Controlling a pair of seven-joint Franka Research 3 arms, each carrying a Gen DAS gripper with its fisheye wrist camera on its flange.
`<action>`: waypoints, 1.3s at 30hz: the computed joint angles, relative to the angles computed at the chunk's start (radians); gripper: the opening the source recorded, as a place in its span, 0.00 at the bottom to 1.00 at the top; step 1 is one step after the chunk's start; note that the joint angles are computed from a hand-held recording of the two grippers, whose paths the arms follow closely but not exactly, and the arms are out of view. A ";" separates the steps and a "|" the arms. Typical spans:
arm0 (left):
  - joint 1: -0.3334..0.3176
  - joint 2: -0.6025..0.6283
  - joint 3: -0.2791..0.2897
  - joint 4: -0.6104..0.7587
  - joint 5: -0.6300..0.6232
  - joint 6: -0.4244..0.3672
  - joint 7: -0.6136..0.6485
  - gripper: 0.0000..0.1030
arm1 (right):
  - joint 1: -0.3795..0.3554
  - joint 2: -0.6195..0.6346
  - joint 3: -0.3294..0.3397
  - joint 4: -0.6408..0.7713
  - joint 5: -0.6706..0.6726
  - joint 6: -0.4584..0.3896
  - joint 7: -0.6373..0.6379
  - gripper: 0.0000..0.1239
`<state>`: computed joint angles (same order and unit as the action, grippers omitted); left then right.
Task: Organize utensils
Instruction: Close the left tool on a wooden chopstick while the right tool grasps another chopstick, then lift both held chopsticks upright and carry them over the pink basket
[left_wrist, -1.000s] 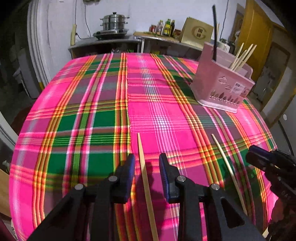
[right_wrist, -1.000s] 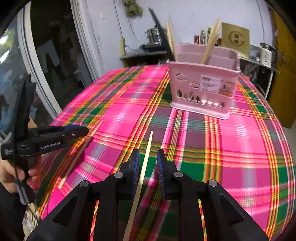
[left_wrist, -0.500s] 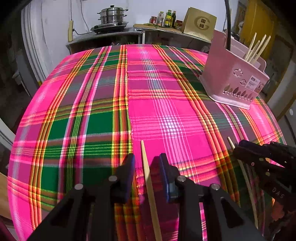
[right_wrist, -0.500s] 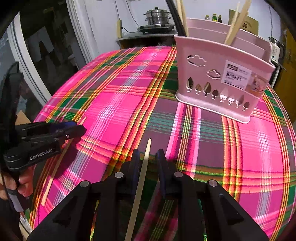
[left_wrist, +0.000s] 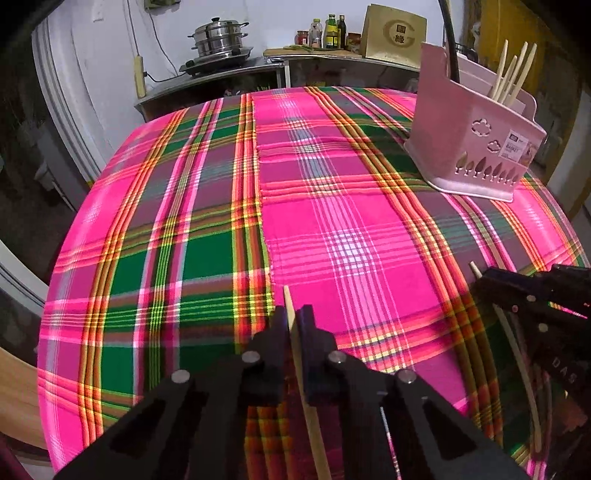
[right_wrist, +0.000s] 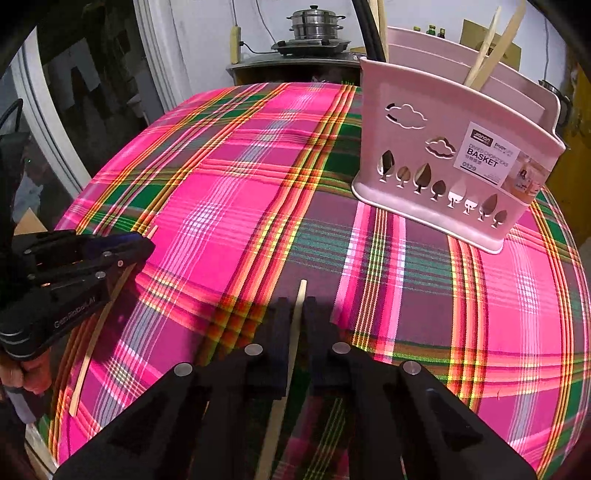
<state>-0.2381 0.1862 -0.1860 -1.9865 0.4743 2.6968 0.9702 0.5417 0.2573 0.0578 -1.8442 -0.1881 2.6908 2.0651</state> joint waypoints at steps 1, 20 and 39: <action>0.005 -0.001 -0.003 -0.001 -0.016 0.003 0.009 0.06 | -0.004 -0.001 0.003 -0.002 0.009 0.003 -0.006 0.05; 0.013 -0.149 -0.021 -0.032 -0.060 0.147 0.027 0.05 | -0.049 -0.189 0.004 -0.121 -0.118 0.176 0.118 0.04; 0.012 -0.305 -0.051 -0.158 -0.047 0.218 0.004 0.05 | -0.230 -0.413 0.158 -0.323 -0.249 0.267 0.258 0.04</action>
<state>-0.2264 -0.1185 -0.2372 -2.1449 0.4276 2.9149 0.9741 0.3119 -0.1557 0.2155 -2.1673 -0.4370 2.9579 2.3229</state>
